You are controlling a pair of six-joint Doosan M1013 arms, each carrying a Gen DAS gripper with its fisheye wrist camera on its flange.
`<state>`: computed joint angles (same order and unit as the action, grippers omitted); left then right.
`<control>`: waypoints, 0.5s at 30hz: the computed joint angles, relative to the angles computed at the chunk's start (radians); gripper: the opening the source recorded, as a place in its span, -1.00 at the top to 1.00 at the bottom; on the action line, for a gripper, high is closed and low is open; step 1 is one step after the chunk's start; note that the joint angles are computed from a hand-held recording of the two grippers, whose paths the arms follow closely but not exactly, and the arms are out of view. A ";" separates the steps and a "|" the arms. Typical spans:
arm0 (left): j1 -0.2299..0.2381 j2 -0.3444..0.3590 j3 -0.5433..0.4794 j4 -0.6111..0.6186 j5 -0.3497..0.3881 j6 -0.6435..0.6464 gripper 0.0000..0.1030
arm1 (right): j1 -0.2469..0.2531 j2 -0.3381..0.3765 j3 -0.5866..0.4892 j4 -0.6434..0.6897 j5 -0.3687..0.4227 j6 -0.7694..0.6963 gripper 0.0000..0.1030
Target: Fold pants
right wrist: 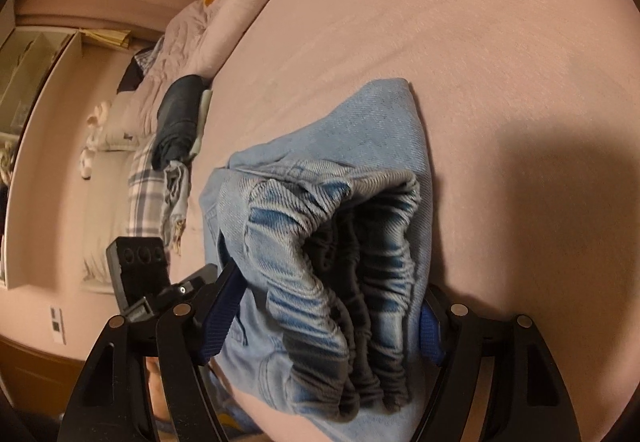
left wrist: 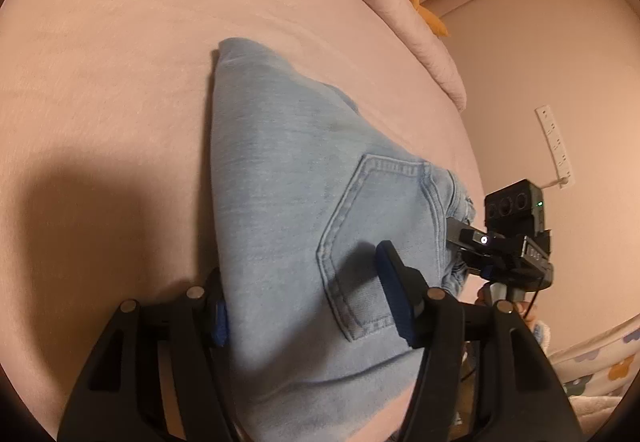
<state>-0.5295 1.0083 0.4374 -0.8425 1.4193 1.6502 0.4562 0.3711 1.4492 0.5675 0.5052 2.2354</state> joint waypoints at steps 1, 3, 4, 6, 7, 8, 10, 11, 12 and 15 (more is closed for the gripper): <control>-0.002 -0.001 0.000 0.010 -0.002 0.003 -0.17 | 0.001 0.001 -0.003 -0.016 0.001 0.011 -0.49; -0.005 -0.008 0.008 0.032 -0.009 0.009 -0.17 | 0.006 0.001 -0.006 -0.061 0.005 0.043 -0.49; -0.007 -0.013 0.012 0.042 -0.012 0.011 -0.17 | 0.008 0.001 -0.008 -0.084 0.006 0.059 -0.49; -0.010 -0.019 0.018 0.062 -0.015 0.015 -0.17 | 0.018 0.001 -0.014 -0.151 0.007 0.115 -0.49; -0.011 -0.021 0.019 0.072 -0.015 0.015 -0.16 | 0.023 0.002 -0.019 -0.194 0.011 0.147 -0.49; -0.013 -0.023 0.021 0.082 -0.017 0.013 -0.14 | 0.032 0.004 -0.028 -0.262 0.022 0.199 -0.49; -0.017 -0.031 0.025 0.118 -0.022 0.011 -0.07 | 0.049 0.012 -0.055 -0.393 0.071 0.289 -0.43; -0.020 -0.036 0.032 0.134 -0.028 0.012 -0.03 | 0.059 0.016 -0.071 -0.461 0.101 0.338 -0.40; -0.022 -0.043 0.042 0.148 -0.035 0.017 -0.03 | 0.066 0.018 -0.081 -0.505 0.124 0.368 -0.37; -0.027 -0.055 0.059 0.180 -0.048 0.027 -0.01 | 0.077 0.015 -0.085 -0.577 0.143 0.426 -0.23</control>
